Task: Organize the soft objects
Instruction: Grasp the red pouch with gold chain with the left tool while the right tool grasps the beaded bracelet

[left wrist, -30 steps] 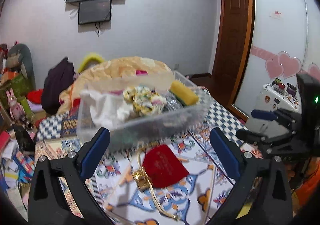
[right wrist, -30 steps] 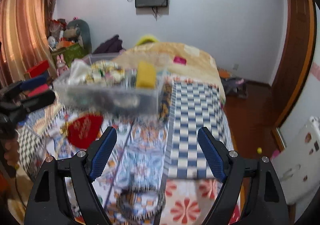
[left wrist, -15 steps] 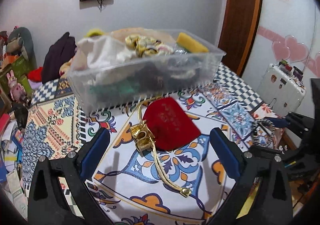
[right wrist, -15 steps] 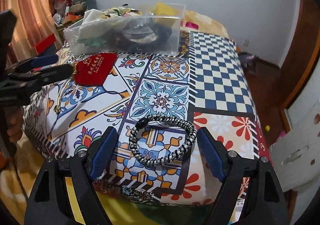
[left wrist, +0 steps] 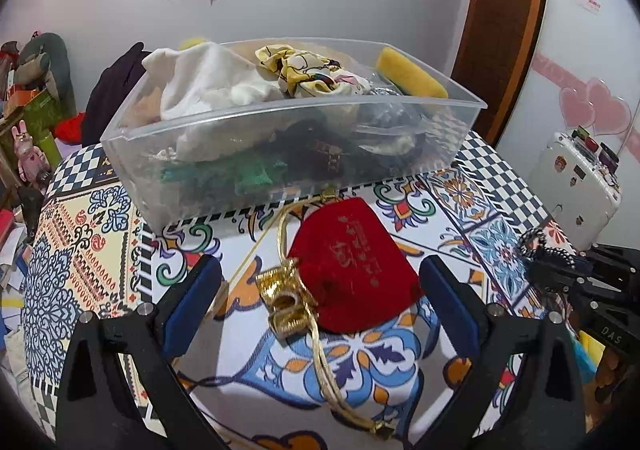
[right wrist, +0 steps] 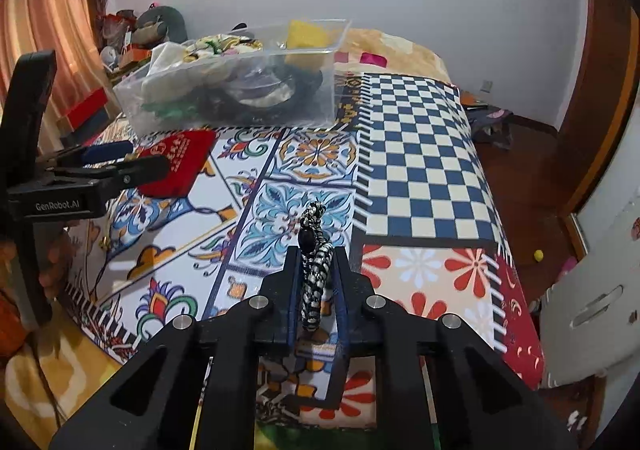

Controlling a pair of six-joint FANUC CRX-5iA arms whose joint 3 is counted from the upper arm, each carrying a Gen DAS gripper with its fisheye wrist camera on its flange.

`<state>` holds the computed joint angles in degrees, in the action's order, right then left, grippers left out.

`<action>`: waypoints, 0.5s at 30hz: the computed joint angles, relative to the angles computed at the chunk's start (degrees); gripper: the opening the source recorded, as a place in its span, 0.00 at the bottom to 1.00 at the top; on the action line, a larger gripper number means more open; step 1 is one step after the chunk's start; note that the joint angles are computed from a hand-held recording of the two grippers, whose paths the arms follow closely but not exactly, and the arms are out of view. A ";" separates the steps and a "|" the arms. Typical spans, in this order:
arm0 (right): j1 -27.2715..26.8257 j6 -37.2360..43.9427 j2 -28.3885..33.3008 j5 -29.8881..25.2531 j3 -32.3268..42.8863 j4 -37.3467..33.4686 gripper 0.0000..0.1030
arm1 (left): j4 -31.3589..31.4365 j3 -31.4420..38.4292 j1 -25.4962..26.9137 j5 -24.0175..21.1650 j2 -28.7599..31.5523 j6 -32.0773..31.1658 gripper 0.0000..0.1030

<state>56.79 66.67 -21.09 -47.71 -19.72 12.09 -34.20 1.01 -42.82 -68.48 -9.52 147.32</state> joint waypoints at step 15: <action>-0.86 -0.04 1.56 4.64 2.42 1.17 0.13 | 2.04 -1.82 1.11 5.20 -0.85 -3.85 0.27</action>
<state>55.93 66.63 -19.53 -43.07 -17.30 13.25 -32.16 -0.81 -41.70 -63.27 -10.37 143.46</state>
